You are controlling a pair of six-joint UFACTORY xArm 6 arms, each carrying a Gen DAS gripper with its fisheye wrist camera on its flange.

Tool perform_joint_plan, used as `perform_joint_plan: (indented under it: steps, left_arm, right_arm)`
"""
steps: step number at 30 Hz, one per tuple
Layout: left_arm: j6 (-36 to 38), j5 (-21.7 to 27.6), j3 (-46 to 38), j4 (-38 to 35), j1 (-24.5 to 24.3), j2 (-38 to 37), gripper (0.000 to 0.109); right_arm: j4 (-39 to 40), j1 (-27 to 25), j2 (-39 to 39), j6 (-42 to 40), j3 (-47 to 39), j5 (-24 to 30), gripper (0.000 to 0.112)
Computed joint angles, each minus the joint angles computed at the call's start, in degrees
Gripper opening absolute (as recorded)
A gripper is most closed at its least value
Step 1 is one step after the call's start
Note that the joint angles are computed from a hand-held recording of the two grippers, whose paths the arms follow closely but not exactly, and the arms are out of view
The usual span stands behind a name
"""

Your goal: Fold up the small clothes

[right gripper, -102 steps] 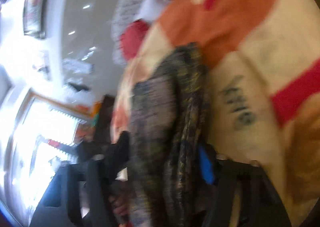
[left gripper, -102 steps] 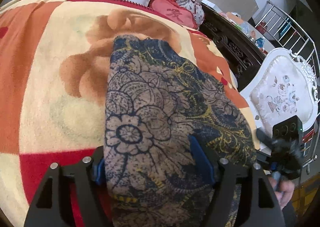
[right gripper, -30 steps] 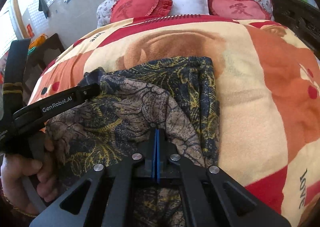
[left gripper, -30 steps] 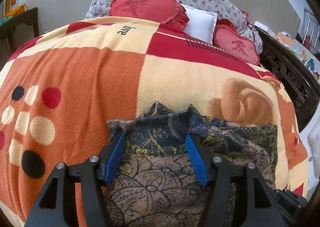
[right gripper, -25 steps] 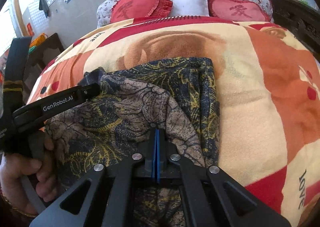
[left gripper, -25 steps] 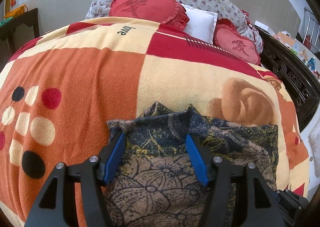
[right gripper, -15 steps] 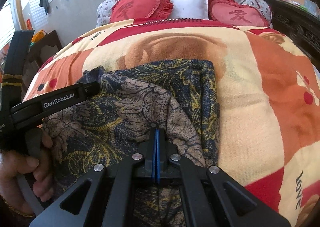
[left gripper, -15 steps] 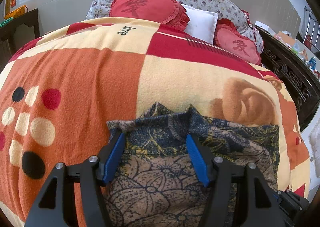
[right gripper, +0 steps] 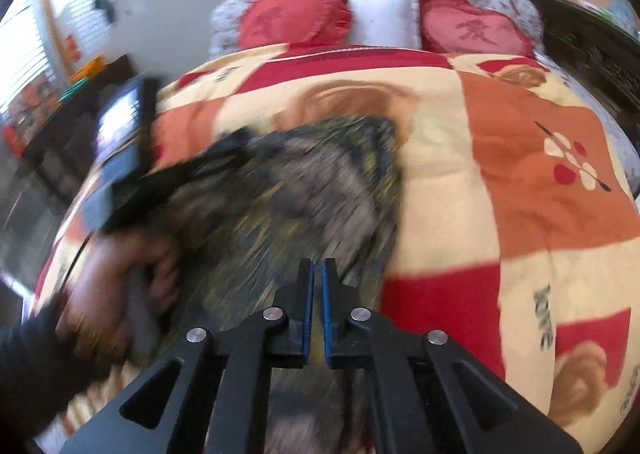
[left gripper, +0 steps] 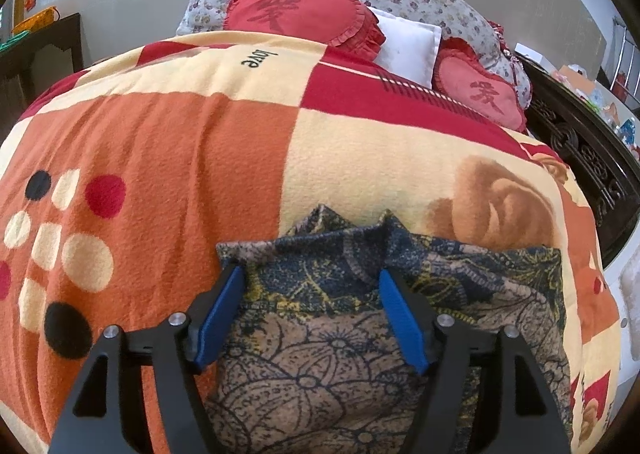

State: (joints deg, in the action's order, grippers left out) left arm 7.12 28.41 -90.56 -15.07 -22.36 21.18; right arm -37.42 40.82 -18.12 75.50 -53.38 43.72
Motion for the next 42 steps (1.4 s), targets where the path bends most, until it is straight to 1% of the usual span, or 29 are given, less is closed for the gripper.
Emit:
perform_joint_plan:
  steps: [2, 3, 4, 5, 6, 7, 9, 10, 11, 12, 14, 16, 18, 22, 25, 30, 33, 36, 40, 42]
  left_arm:
    - [-0.31, -0.08, 0.07, 0.29, 0.02, -0.05, 0.076]
    - [-0.52, -0.13, 0.12, 0.56, 0.02, -0.09, 0.077]
    - [-1.50, 0.02, -0.03, 1.41, 0.12, -0.01, 0.083]
    - [-3.49, 0.46, -0.22, 3.19, 0.20, 0.10, 0.096]
    - [-5.23, 2.54, -1.63, 3.79, 0.67, 0.92, 0.100]
    - [-4.57, 3.52, -2.34, 1.99, 0.96, 1.34, 0.101]
    - [-4.29, 3.97, -2.71, 1.60, 1.02, 1.63, 0.102]
    - [-4.36, 3.88, -2.73, 2.02, 0.93, 1.66, 0.102]
    - [-4.50, 3.89, -2.76, 2.24, 0.91, 1.69, 0.102]
    - [-4.72, 3.90, -2.82, 2.45, 0.90, 1.74, 0.102]
    - [-4.97, 3.69, -2.52, 2.78, 0.87, 1.58, 0.102]
    - [-4.73, 3.78, -2.55, 2.25, 0.91, 1.60, 0.102]
    - [-4.55, 3.88, -2.62, 1.74, 0.90, 1.62, 0.102]
    - [-4.49, 4.68, -3.30, 1.33, 0.95, 1.96, 0.103]
    - [-2.96, 5.84, -3.80, -0.93, 1.38, 2.13, 0.103]
    - [-3.31, 7.47, -5.13, -0.27, 1.51, 2.72, 0.103]
    - [-2.51, 7.65, -5.35, -2.31, 1.82, 2.84, 0.103]
    - [-1.50, 6.77, -4.55, -3.58, 1.93, 2.36, 0.103]
    - [-3.07, 6.00, -3.98, -0.79, 1.54, 2.07, 0.103]
    - [-3.44, 5.66, -3.60, -0.46, 1.46, 1.85, 0.103]
  right_arm:
    - [0.42, 2.51, 1.88, -1.60, -0.09, 1.47, 0.011]
    - [-0.25, 3.10, 2.69, -0.68, 0.68, 1.14, 0.011]
    - [-3.32, 3.42, 2.34, 2.64, 2.34, -0.32, 0.011]
    - [-6.95, 3.41, 1.57, 6.69, 4.20, -2.29, 0.011]
    - [-8.18, 2.77, 0.84, 8.59, 5.62, -4.45, 0.011]
    - [-8.15, 2.17, 0.26, 9.21, 6.42, -5.90, 0.011]
    - [-9.34, 1.67, -0.32, 10.82, 7.44, -7.45, 0.011]
    - [-10.32, 2.18, -0.01, 11.42, 7.15, -6.61, 0.011]
    - [-11.22, 3.14, 0.81, 11.47, 6.07, -4.48, 0.011]
    - [-12.28, 4.58, 2.17, 11.18, 4.32, -1.18, 0.011]
    - [-13.67, 6.49, 4.02, 11.28, 2.14, 2.84, 0.011]
    - [-14.63, 7.31, 4.99, 11.52, 1.11, 4.70, 0.011]
    - [-14.83, 6.97, 4.17, 12.30, 2.10, 3.58, 0.011]
    - [-14.85, 4.10, 1.66, 14.72, 5.64, -3.18, 0.011]
    - [-14.64, 3.53, 1.18, 15.05, 6.37, -4.56, 0.011]
    - [-14.32, 3.89, 1.60, 14.45, 5.88, -3.57, 0.011]
    - [-14.28, 4.90, 2.73, 13.47, 4.40, -0.83, 0.011]
    - [-14.08, 6.07, 4.05, 12.20, 2.55, 2.29, 0.011]
    - [-12.67, 7.28, 5.52, 9.91, 0.13, 6.06, 0.011]
    - [-12.75, 7.32, 5.45, 9.74, 0.13, 6.15, 0.011]
